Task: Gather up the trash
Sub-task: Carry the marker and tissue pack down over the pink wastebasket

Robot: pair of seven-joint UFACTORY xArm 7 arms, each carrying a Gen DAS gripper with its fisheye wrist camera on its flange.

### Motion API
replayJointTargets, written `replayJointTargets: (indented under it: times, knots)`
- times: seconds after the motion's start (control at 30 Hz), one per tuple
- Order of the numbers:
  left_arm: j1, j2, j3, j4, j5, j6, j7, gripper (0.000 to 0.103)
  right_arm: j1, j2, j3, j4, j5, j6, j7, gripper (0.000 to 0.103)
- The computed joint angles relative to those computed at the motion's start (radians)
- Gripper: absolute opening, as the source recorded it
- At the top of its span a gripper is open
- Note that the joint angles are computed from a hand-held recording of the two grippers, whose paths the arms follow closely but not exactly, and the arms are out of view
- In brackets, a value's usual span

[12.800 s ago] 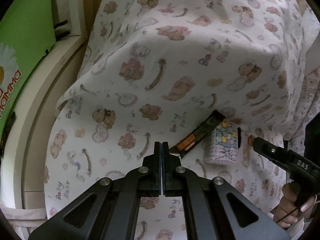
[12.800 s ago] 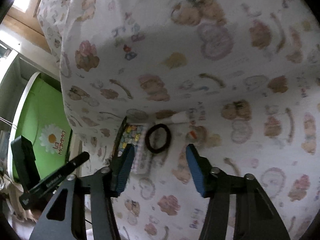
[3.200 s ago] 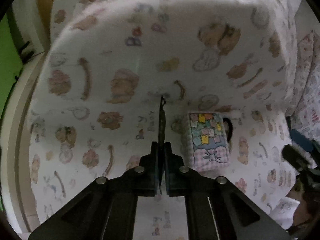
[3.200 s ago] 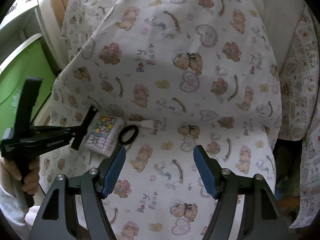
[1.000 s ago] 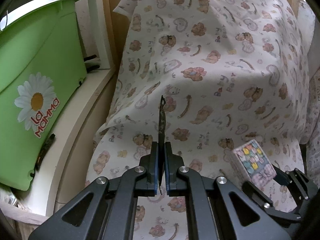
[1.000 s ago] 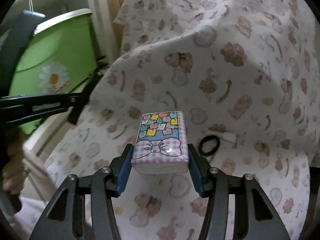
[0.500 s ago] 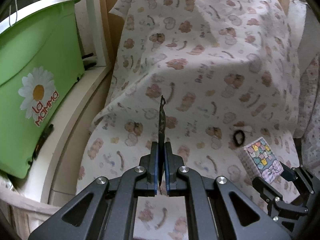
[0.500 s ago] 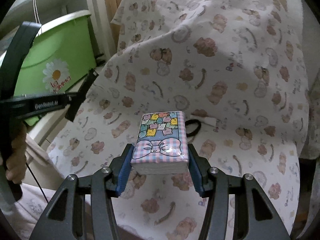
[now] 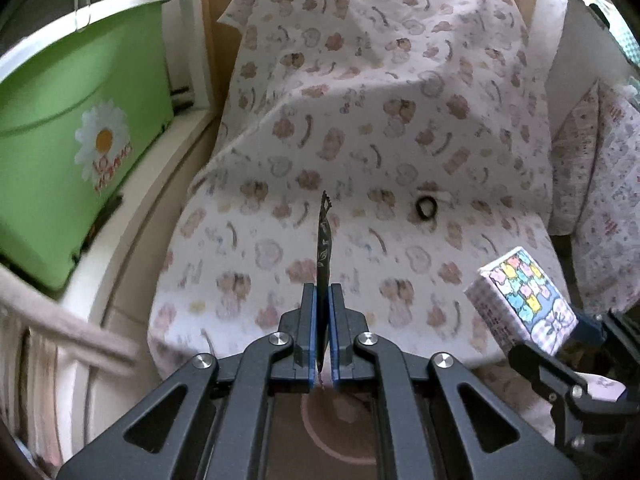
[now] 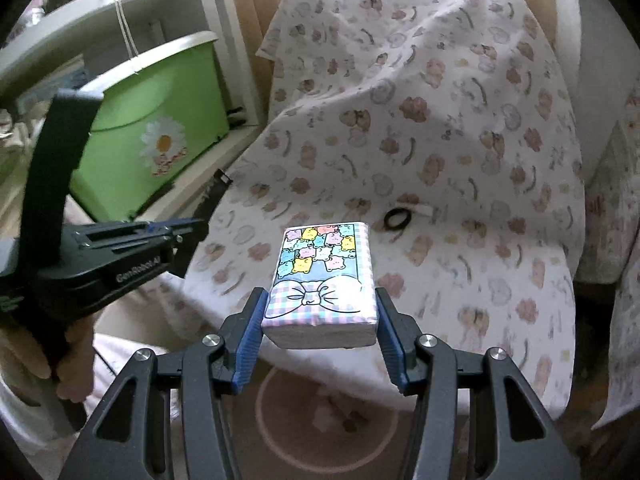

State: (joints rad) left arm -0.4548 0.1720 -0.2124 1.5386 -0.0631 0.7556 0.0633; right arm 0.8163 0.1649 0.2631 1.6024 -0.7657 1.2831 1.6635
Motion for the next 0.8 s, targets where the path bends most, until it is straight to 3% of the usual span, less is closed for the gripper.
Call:
replayJointTargets:
  times: [0.27, 0.37, 0.47, 0.8]
  knots:
    - [0.019, -0.134, -0.012, -0.186, -0.136, -0.03, 0.075, 0.005, 0.074, 0.013, 0.028, 0.012, -0.015, 0.027, 0.102, 0.055]
    - [0.013, -0.149, -0.015, -0.246, -0.15, -0.065, 0.115, 0.005, 0.081, 0.008, 0.029, -0.02, -0.011, 0.017, 0.124, 0.055]
    - [0.003, -0.128, -0.018, -0.269, -0.096, -0.063, 0.1, 0.005, 0.079, 0.014, 0.027, -0.054, 0.032, 0.039, 0.173, 0.055]
    - [0.007, -0.104, -0.018, -0.288, -0.168, 0.034, 0.144, 0.005, 0.011, -0.017, 0.044, -0.192, 0.161, -0.194, 0.124, 0.055]
